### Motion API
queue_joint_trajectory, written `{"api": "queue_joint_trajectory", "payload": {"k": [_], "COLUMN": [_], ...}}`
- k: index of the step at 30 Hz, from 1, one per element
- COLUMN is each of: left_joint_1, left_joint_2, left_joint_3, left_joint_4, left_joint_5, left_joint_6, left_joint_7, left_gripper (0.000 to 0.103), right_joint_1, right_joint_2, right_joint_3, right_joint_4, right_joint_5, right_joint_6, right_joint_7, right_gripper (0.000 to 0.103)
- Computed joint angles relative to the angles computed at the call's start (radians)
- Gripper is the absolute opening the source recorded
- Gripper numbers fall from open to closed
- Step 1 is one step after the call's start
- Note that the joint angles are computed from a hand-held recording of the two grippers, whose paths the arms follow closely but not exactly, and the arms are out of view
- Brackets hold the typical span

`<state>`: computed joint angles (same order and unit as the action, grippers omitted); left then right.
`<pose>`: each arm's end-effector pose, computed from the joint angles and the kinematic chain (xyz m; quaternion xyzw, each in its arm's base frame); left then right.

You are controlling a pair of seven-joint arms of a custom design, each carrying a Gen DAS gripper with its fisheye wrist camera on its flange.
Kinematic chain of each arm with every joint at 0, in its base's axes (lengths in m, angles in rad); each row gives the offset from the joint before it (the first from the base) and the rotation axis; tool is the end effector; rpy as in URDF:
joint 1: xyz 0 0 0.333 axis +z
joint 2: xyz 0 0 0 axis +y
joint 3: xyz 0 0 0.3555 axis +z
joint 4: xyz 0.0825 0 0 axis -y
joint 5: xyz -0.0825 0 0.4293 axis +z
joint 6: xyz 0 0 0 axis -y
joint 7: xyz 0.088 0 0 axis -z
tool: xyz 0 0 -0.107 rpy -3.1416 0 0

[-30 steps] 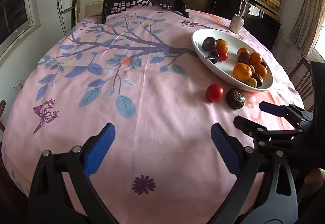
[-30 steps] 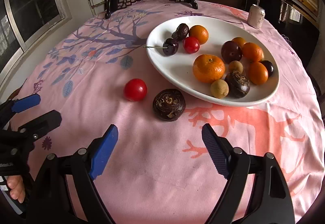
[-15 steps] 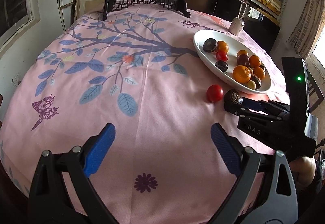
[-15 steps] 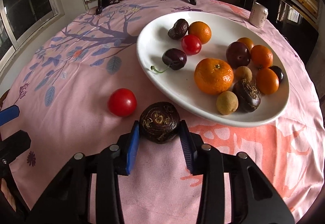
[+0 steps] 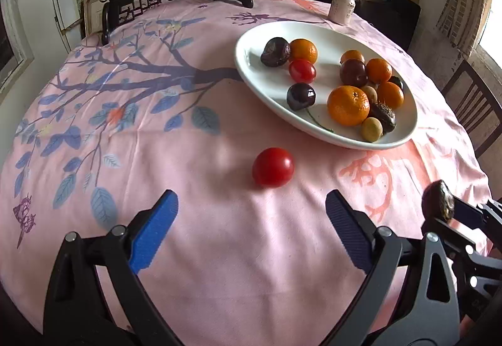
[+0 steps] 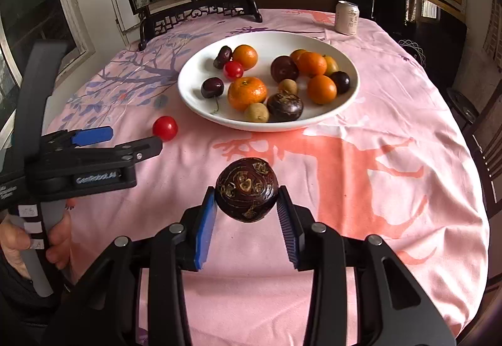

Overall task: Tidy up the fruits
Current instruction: 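Grasp the last dark brown round fruit with the right tool while the left tool grasps the red tomato, then lower the brown fruit and tomato onto the white plate and open both tools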

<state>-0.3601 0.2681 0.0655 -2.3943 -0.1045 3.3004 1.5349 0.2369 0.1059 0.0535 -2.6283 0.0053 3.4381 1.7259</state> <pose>0.5569 -0.1581 0.2777 -0.6163 0.7223 -0.2557 0.1820 0.4809 0.1432 0.2918 -0.7046 0.6202 -0.1816 0.2931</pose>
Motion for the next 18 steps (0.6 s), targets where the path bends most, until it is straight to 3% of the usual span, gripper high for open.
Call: {"api": "queue_joint_trajectory", "payload": {"k": [4,7,8,9,10,13,18], "left_joint_1": [-0.23,-0.288,-0.282,-0.242,-0.197,-0.171,0.036], "left_joint_2": [0.052,0.075,0.08,0.082,0.087,0.085,0.053], "left_joint_3": [0.202,0.252,0.247,0.208,0.166,0.145,-0.048], "left_joint_4": [0.051,0.071,0.08,0.093,0.107,0.1,0.071], "left_joint_5": [-0.049,-0.057,-0.053,-0.039,-0.03,0.016,0.057], "left_joint_6": [-0.01,-0.012,-0.026,-0.053,-0.085,-0.062,-0.061], "left_joint_7": [0.014,0.016,0.019,0.019,0.015,-0.018,-0.047], "left_gripper": [0.096,0.087,0.074,0.05,0.04,0.031,0.03], "right_joint_1": [-0.079,-0.09,-0.091,-0.094,-0.098,-0.088,-0.063], "right_joint_2": [-0.011,-0.016,-0.017,-0.019,-0.021,-0.024,-0.032], "right_joint_3": [0.03,0.023,0.02,0.019,0.018,0.01,0.0], "right_joint_4": [-0.028,-0.037,-0.038,-0.04,-0.042,-0.044,-0.047], "right_joint_5": [-0.136,-0.181,-0.19,-0.202,-0.217,-0.216,-0.176], "right_joint_6": [0.023,0.034,0.036,0.039,0.042,0.046,0.045], "right_joint_7": [0.125,0.163,0.172,0.183,0.196,0.197,0.165], "right_gripper": [0.039,0.039,0.039,0.039,0.039,0.039,0.039]}}
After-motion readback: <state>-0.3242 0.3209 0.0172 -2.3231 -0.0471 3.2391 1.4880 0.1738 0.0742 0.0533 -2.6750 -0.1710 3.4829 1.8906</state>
